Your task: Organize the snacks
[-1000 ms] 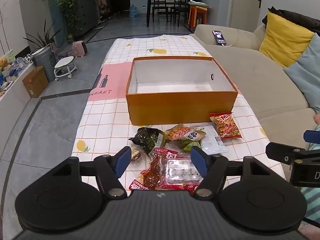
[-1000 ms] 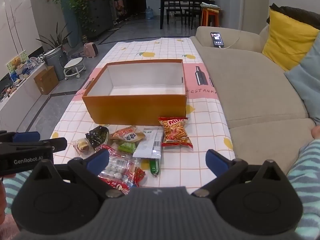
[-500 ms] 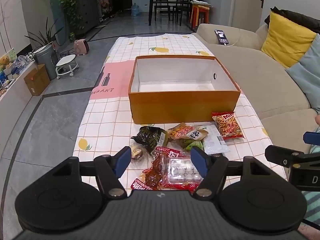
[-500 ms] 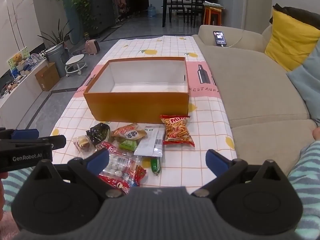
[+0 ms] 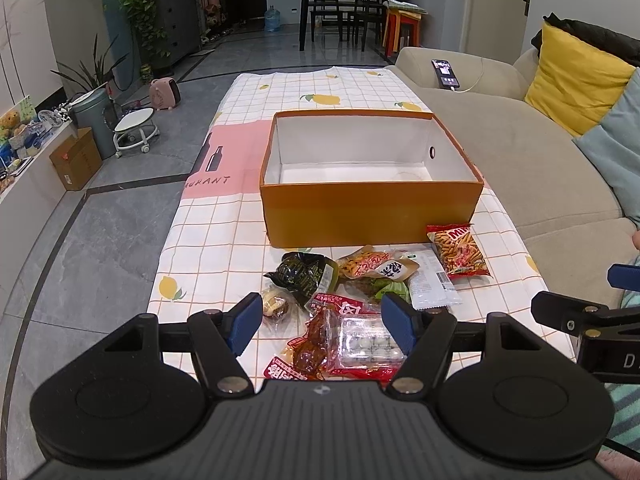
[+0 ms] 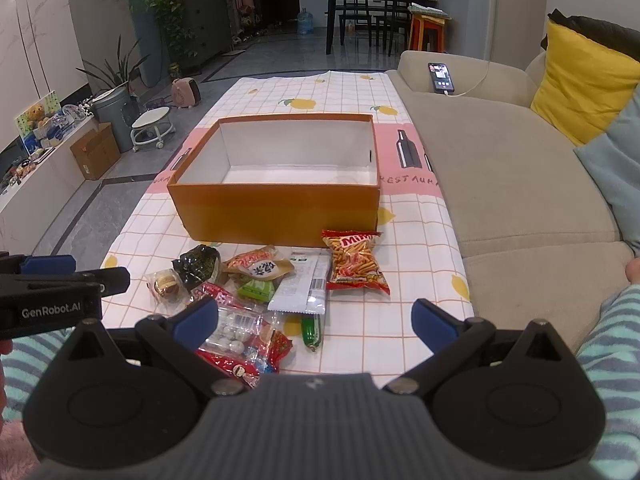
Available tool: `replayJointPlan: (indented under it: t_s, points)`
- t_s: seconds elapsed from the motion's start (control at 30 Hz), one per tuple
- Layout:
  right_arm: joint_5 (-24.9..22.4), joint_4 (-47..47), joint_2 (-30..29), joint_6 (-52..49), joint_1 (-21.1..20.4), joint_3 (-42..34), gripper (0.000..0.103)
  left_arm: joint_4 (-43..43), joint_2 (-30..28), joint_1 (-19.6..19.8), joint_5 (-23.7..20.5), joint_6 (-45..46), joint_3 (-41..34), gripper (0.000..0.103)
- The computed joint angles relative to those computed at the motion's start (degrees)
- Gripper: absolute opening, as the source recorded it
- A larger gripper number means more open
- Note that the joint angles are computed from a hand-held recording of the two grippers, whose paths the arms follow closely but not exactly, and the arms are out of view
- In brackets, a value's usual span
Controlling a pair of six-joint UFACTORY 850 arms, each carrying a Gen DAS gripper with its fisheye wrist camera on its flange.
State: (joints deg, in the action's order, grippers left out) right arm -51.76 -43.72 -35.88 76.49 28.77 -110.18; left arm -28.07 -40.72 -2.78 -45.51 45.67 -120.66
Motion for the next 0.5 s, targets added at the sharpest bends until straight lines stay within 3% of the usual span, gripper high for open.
replayJointPlan:
  t_s: [0.5]
  points:
    - [0.04, -0.42, 0.12, 0.41, 0.03, 0.30, 0.099, -0.10, 0.03, 0.10, 0.04, 0.03, 0.02, 0.080]
